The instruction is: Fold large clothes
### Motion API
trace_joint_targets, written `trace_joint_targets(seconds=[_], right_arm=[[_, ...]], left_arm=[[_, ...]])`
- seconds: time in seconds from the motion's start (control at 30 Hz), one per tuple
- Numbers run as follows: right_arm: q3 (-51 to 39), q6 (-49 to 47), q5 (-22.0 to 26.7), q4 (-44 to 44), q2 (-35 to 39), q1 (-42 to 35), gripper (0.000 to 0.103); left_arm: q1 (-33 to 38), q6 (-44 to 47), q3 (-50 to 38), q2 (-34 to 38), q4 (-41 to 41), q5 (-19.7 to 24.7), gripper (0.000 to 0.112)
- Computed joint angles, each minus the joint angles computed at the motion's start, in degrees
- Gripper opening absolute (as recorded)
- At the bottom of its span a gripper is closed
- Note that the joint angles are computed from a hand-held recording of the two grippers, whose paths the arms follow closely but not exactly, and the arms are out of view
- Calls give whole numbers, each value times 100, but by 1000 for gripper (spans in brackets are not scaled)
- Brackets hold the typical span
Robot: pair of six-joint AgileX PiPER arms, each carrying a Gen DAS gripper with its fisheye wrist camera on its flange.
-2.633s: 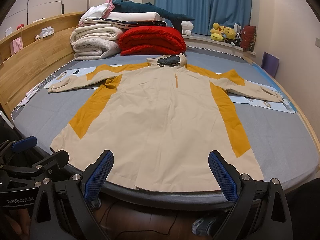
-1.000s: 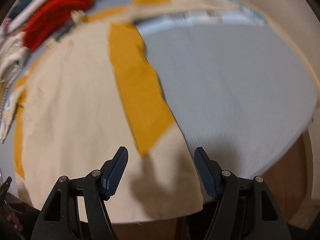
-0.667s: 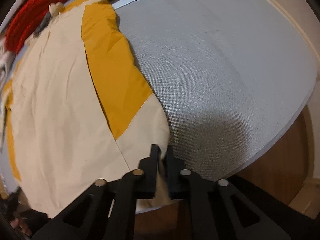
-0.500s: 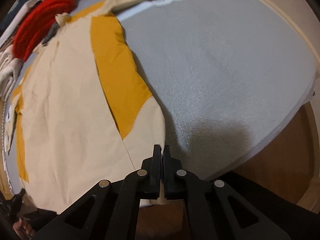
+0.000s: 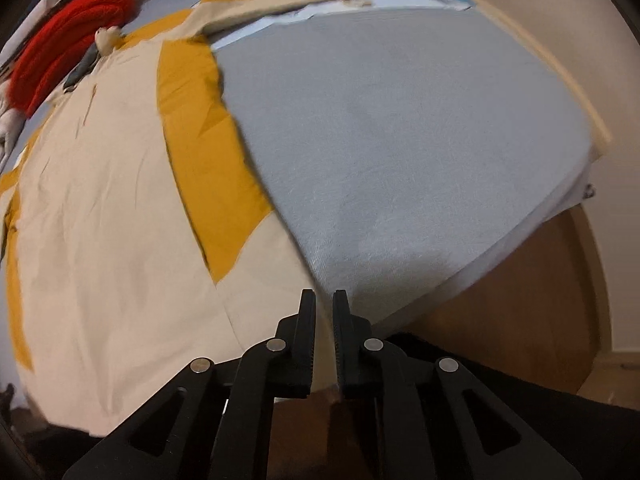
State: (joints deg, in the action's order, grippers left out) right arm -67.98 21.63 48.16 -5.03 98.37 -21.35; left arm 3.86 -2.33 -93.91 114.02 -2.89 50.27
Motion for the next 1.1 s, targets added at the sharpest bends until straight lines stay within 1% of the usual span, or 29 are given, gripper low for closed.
trace_joint_targets(seconds=[0.03, 0.1, 0.17, 0.2, 0.23, 0.27, 0.3, 0.37, 0.43, 0.47, 0.57, 0.6, 0.67, 0.7, 0.77, 0.8, 0.87, 0.9, 0.93, 0.97, 1.03, 1.07, 1.1], right_arm=[[9, -114, -84, 111, -32, 15, 10], [17, -424, -297, 320, -43, 109, 11], [-39, -752, -403, 602, 124, 213, 12], [-79, -1028, -327, 899, 291, 191, 12], [-226, -1161, -50, 1094, 612, 180, 12], [-188, -1157, 42, 1068, 704, 150, 12], [-267, -967, 223, 899, 902, 188, 12], [-292, -864, 248, 893, 917, 189, 12], [-323, -726, 205, 811, 780, 277, 12], [-286, -680, 86, 818, 644, 332, 12], [-115, -416, -450, 677, 179, 536, 12], [-38, -124, -744, 354, -80, 716, 12], [-4, 447, -1105, -294, -430, 1025, 12], [-64, 628, -1231, -464, -479, 1129, 12], [-154, 1044, -1456, -736, -585, 1369, 12], [-98, 1111, -1490, -768, -754, 1423, 12], [-268, 1367, -1595, -917, -687, 1616, 12], [-333, 1642, -1713, -1127, -642, 1775, 12], [-369, 1845, -1775, -1312, -651, 1893, 12], [-334, 2001, -1823, -1497, -738, 1956, 12], [-235, 2733, -2015, -2366, -913, 2210, 12], [-266, 3045, -2057, -2802, -927, 2370, 12], [-292, 3151, -2029, -3020, -957, 2478, 12]], left_arm=[[-92, 281, -17, 43, -200, 33, 16], [-171, 580, -26, 159, -477, 142, 20], [-243, 568, -232, 437, -516, 504, 24], [-280, 408, -401, 635, -365, 743, 24], [-315, 196, -603, 854, -161, 1030, 24], [-315, 57, -740, 1000, -22, 1247, 25], [-265, 35, -714, 1016, -40, 1266, 25], [-273, -37, -708, 931, 19, 1259, 26], [-354, -49, -623, 792, 185, 1053, 30], [-385, -67, -591, 749, 198, 985, 30], [-451, -128, -484, 541, 104, 686, 31], [-453, -137, -420, 436, 101, 567, 31], [-516, -228, -189, 169, 162, 172, 32], [-578, -356, -61, 68, 281, -74, 33], [-671, -783, 121, -151, 756, -556, 35], [-719, -1026, 191, -265, 1011, -753, 37], [-818, -1398, 446, -569, 1375, -1147, 43], [-871, -1558, 537, -663, 1529, -1291, 44], [-863, -1615, 625, -793, 1601, -1340, 47], [-867, -1627, 484, -788, 1573, -1224, 49], [-817, -1324, 132, -720, 1021, -992, 50], [-831, -1209, 51, -707, 888, -1005, 53], [-884, -1149, -7, -679, 904, -1072, 55]])
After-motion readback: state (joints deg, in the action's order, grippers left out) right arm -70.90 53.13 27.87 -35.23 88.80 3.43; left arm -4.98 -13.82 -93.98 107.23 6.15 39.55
